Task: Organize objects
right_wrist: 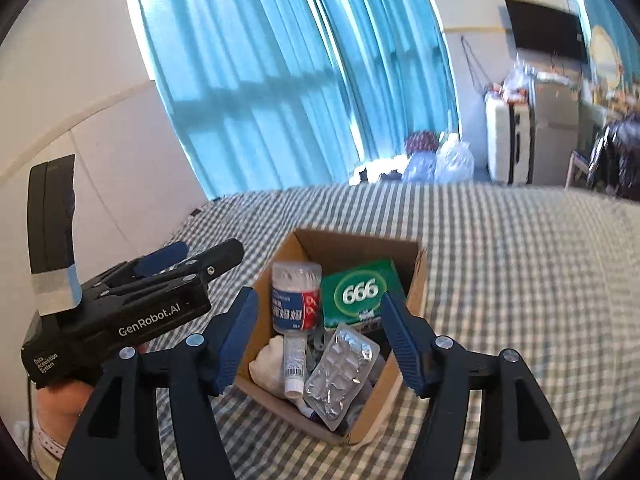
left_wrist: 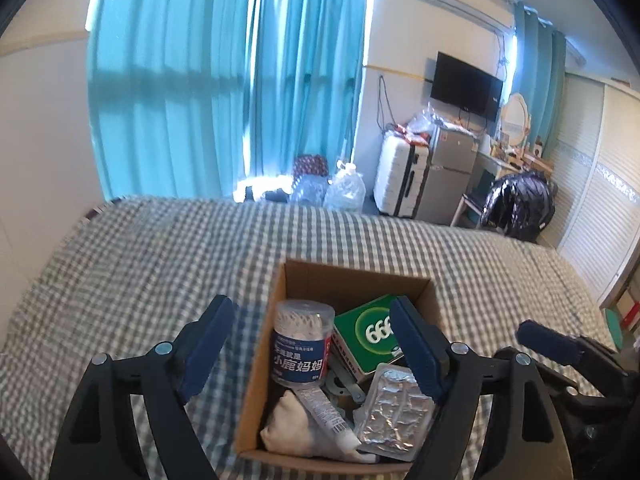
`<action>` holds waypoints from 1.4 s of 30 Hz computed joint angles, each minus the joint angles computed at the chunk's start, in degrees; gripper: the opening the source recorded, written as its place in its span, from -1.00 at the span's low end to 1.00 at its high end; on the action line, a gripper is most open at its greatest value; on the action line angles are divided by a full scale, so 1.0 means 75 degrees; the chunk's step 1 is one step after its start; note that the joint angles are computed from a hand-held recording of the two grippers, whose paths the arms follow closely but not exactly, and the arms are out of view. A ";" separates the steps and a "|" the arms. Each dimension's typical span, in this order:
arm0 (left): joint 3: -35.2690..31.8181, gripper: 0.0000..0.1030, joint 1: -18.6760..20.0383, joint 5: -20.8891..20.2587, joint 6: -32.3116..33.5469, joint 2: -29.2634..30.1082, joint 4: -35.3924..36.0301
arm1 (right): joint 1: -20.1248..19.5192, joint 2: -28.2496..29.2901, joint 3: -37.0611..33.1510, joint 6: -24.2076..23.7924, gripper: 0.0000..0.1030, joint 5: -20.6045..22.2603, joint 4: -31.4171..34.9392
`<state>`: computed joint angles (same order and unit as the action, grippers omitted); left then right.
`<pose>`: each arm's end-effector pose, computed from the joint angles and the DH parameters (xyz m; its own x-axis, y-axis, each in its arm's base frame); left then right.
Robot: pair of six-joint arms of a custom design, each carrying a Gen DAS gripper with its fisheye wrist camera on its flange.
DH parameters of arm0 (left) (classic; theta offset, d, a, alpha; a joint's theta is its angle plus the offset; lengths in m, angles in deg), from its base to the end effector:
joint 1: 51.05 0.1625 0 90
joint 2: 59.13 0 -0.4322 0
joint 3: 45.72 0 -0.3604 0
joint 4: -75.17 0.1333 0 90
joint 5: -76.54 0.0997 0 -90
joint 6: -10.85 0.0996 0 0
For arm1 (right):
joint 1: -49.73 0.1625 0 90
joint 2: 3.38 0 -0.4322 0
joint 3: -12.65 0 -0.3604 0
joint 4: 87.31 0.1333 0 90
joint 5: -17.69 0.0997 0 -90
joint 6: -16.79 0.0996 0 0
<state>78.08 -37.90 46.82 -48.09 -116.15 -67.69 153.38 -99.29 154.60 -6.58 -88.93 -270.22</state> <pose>-0.4001 -0.3192 0.1219 -0.7629 0.0844 -0.6410 0.5653 0.5682 -0.5980 0.1829 -0.3090 0.3405 -0.8360 -0.2849 0.4690 -0.5370 0.6006 -0.5924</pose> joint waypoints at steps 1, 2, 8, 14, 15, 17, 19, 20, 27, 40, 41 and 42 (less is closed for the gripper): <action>-0.0056 0.68 -0.0126 0.0031 -0.0151 -0.0121 0.0226 | 0.0394 -0.0097 -0.0064 0.0074 0.24 -0.0395 0.0083; -0.0094 0.74 -0.0291 0.0076 -0.0303 -0.0276 0.0458 | 0.0724 -0.0186 -0.0122 0.0132 0.29 -0.0702 0.0167; -0.0511 1.00 -0.1452 0.0658 -0.1304 -0.1027 0.2391 | 0.2825 -0.0729 -0.0657 0.0919 0.52 -0.2667 0.0883; -0.1164 1.00 -0.2454 0.0947 -0.2747 -0.1526 0.4984 | 0.4906 -0.1129 -0.1165 0.1799 0.80 -0.4572 0.1760; -0.1275 1.00 -0.2607 0.0946 -0.3072 -0.1587 0.5465 | 0.5206 -0.1127 -0.1229 0.1879 0.81 -0.4879 0.1811; -0.1436 1.00 -0.2846 0.0937 -0.3657 -0.1680 0.6269 | 0.5738 -0.1134 -0.1329 0.2093 0.89 -0.5365 0.2026; -0.1619 1.00 -0.3041 0.0889 -0.4256 -0.1711 0.7046 | 0.6176 -0.1128 -0.1400 0.2365 0.97 -0.5785 0.2263; -0.1669 1.00 -0.3141 0.0857 -0.4534 -0.1739 0.7391 | 0.6376 -0.1135 -0.1401 0.2452 1.00 -0.5963 0.2306; -0.1611 1.00 -0.3600 0.0557 -0.6071 -0.1834 0.9042 | 0.6962 -0.0992 -0.0942 0.2664 1.00 -0.6614 0.1934; -0.0010 1.00 -0.4014 0.0047 -0.7723 -0.1692 0.8973 | 0.4961 0.0454 0.1470 -0.0714 1.00 -0.5415 -0.4440; 0.0120 1.00 -0.4011 -0.0052 -0.7952 -0.1629 0.8926 | 0.4663 0.0535 0.1630 -0.0804 1.00 -0.5196 -0.4740; 0.0145 1.00 -0.4013 -0.0131 -0.8395 -0.1465 0.9173 | 0.4315 0.0603 0.1805 -0.0853 1.00 -0.4944 -0.5015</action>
<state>79.17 -67.99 45.83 -111.05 -127.13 1.11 185.74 -94.76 168.14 -12.98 -126.01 -307.83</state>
